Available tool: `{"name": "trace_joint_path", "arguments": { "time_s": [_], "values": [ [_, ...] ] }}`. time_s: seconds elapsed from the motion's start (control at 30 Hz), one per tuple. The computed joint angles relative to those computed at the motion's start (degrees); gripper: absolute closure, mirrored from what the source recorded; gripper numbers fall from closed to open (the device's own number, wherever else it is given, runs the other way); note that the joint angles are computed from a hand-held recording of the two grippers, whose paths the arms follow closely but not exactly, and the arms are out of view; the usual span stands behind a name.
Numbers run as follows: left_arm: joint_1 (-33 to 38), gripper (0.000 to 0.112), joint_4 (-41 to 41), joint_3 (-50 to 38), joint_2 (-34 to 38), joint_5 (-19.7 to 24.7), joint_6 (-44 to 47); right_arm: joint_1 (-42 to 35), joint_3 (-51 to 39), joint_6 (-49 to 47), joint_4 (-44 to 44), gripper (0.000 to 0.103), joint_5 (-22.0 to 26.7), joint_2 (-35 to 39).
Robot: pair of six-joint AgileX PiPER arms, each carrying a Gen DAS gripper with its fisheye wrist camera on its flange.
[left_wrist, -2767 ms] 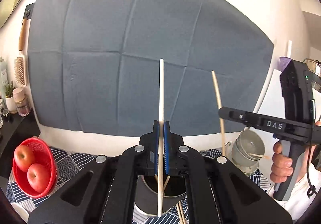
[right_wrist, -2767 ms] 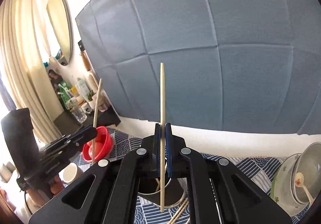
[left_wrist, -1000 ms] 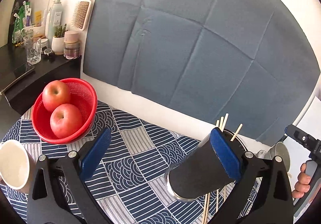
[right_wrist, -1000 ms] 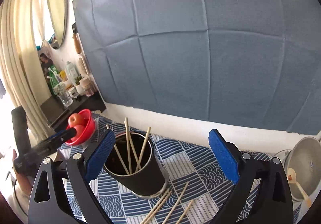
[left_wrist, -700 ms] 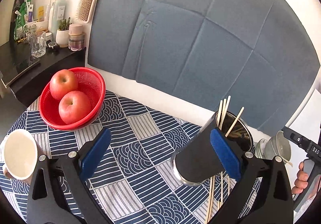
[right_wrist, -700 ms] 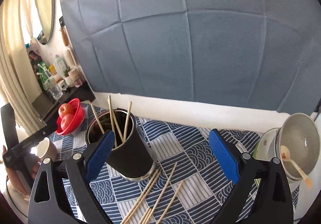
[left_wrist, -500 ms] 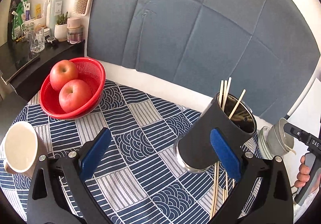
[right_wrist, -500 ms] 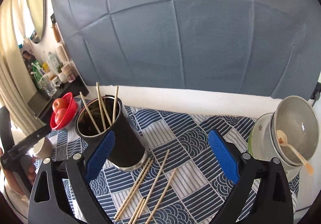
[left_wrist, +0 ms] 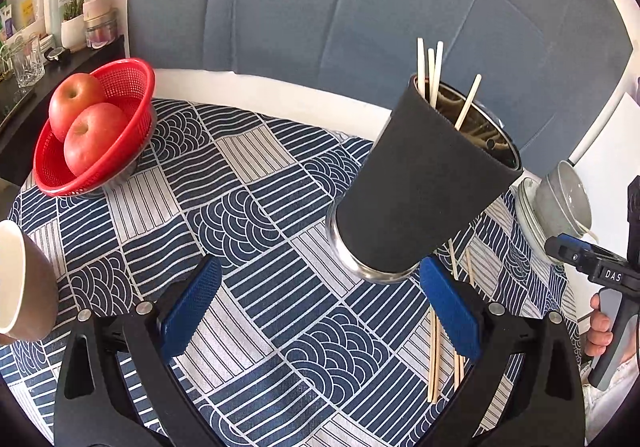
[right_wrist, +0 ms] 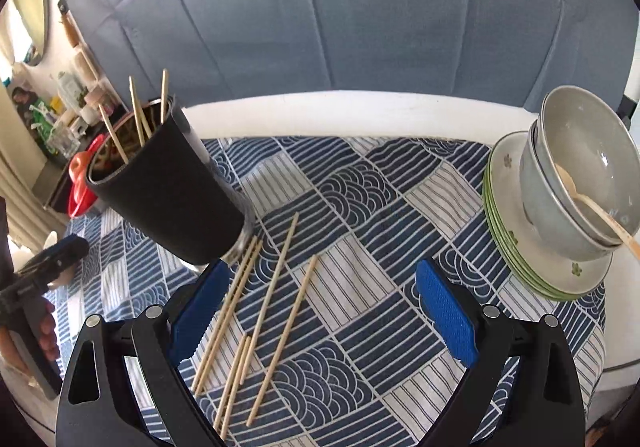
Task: Organize utensils
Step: 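Move both tools back down toward the remaining chopsticks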
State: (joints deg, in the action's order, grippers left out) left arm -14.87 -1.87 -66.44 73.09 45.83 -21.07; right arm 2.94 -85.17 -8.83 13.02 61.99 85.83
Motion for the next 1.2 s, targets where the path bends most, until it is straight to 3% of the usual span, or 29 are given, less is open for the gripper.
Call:
{"name": "trace_joint_path", "arguments": {
  "time_s": [0.47,0.77,1.2],
  "values": [
    [-1.2,0.015,-8.9,1.2,6.4,-0.1,6.3,4.8,9.4,1.8,-7.6,0.013,-2.8,2.2],
    [-2.3,0.015,-9.2,-0.9,10.8,0.1,6.0,5.8,12.8,1.5,-7.8,0.013,-4.3,2.8],
    [-13.3,0.015,3.9,-9.1,18.9,3.7,-2.9,6.3,12.4,2.5,-7.7,0.013,-5.6,4.6]
  ]
}}
